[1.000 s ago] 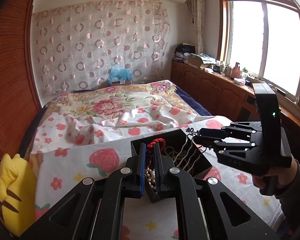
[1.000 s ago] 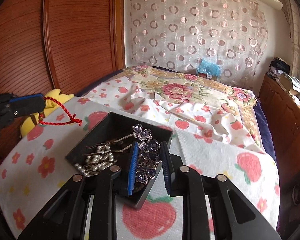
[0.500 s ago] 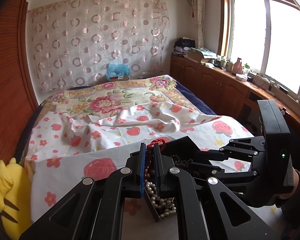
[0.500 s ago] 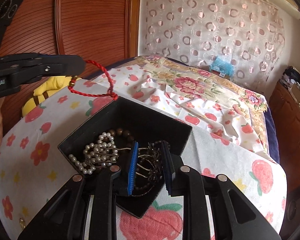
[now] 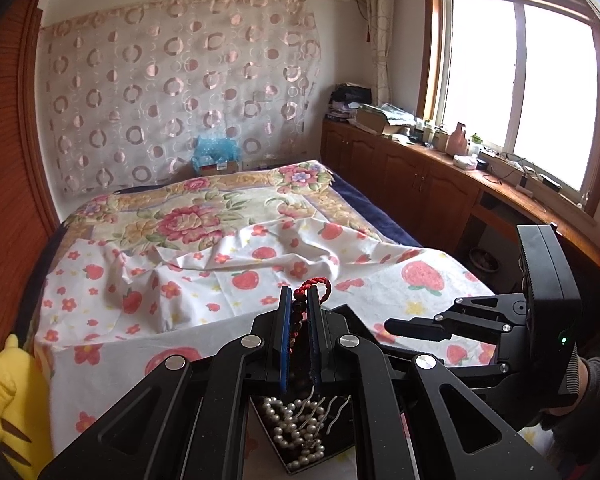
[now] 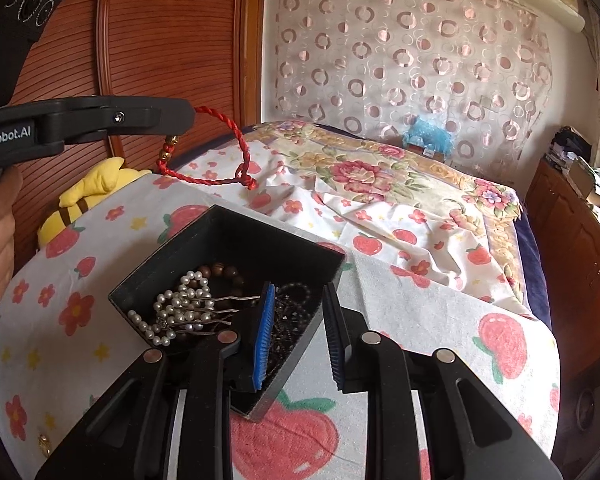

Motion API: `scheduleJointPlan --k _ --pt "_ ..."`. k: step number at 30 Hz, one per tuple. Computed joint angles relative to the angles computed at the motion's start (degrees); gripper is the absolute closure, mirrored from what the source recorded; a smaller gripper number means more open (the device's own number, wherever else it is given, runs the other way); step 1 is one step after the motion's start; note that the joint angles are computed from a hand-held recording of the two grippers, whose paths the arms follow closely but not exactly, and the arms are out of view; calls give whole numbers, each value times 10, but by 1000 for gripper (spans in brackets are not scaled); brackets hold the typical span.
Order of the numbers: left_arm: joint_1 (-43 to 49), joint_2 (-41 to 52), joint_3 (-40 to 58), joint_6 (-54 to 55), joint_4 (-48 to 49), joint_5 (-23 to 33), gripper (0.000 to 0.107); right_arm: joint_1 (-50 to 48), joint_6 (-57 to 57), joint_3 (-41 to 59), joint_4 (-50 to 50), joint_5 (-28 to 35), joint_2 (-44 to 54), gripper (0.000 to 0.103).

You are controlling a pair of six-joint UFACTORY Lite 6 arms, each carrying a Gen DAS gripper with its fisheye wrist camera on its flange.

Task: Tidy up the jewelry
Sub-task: 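Carry both tools over the black box, release the comb with the right while the left releases the red cord, then move both open tools back toward the remaining jewelry on the sheet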

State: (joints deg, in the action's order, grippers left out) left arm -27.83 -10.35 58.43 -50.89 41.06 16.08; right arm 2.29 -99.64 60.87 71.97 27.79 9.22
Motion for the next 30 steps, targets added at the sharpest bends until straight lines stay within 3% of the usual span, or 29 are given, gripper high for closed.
scheduleJointPlan --k 4,7,18,30 --pt "5 11 -3 20 -20 -5 96 -5 -2 -9 3 4 -8 76" --pt "10 12 -17 23 -26 -12 74 -5 -2 -14 3 2 -14 76" --pt "-25 -67 -90 -84 63 41 69 -35 -14 -100 7 23 -107 76" --pt "-157 -255 -246 -219 117 176 69 -110 -1 -251 -33 77 -269 76"
